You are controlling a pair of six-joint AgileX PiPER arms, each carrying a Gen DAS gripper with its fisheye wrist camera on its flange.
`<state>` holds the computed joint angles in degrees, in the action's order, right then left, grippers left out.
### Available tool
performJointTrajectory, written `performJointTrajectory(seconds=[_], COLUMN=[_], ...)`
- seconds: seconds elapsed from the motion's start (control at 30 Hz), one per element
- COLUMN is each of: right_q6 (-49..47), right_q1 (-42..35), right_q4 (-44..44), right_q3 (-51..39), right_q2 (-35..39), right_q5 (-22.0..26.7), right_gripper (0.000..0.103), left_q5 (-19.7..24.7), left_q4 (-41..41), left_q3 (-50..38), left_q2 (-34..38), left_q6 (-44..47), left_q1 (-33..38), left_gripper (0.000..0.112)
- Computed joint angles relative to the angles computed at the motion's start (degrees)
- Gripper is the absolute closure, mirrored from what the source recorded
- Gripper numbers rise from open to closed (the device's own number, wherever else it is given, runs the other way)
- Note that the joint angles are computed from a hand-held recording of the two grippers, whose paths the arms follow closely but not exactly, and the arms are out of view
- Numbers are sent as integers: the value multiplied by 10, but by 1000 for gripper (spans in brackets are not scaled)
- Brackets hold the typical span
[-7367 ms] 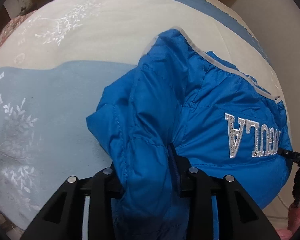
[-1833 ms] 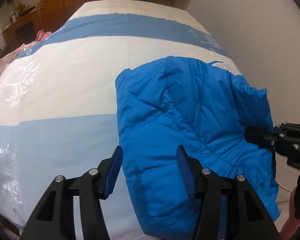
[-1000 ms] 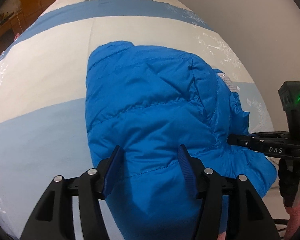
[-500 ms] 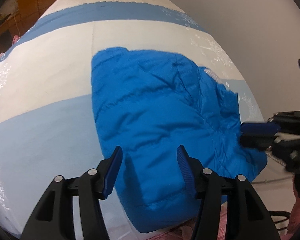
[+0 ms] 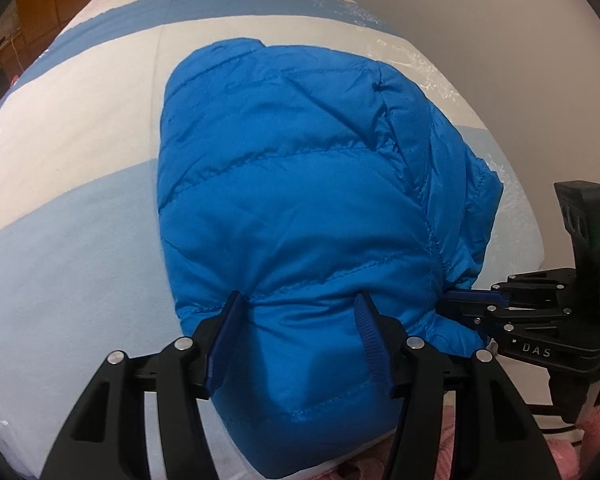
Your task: Fold large clothes
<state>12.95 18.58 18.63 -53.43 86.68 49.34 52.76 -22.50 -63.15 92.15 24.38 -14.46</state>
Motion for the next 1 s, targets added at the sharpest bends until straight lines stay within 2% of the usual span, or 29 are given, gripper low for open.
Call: performJointTrajectory(seconds=[0.13,0.17,0.2,0.3,0.4,0.47,0.53,0.6,0.7,0.73,0.83,0.97,1.0], right_q6=[40,59,73,119,163,163,181,164,156,157,135,125,119], right_q1=[-1,6,13,21,33,30,27,1,-20,-23,-43,-48,-50], right_q4=[-41,-68,-84,-135,-194,-197,-215,-204,-197,-193,-160,-139,-121], right_q3=[-82,-113,-127,-207,-264,-289,-309,-273,-217,-207,-182,-162,-147], right_q2=[-9,-9,-7,45,105,151,192,185,181,185,189,163,135], right_q5=[58,63,58,38,24,13,21,5,-43,-59,-101,-108,-112], right_gripper=[94,90,89,89,89,90,94,96,100,101,103,102,97], left_q5=[49,46,40,39,2,-21,-25,-23,-51,-75,-110,-101,-97], left_q4=[-2,24,44,58,103,122,126,122,133,150,185,187,190], left_q3=[-63,-83,-103,-160,-195,-203,-217,-231,-226,-211,-186,-186,-178], left_q2=[19,20,27,64,101,117,139,170,192,192,190,179,165], left_q6=[-36,-70,-99,-154,-224,-250,-263,-270,-271,-282,-317,-332,-344], left_q1=[20,15,12,13,-2,-15,-19,-18,-24,-33,-47,-46,-44], left_gripper=[56,57,57,57,57,57,57,56,55,54,54,55,56])
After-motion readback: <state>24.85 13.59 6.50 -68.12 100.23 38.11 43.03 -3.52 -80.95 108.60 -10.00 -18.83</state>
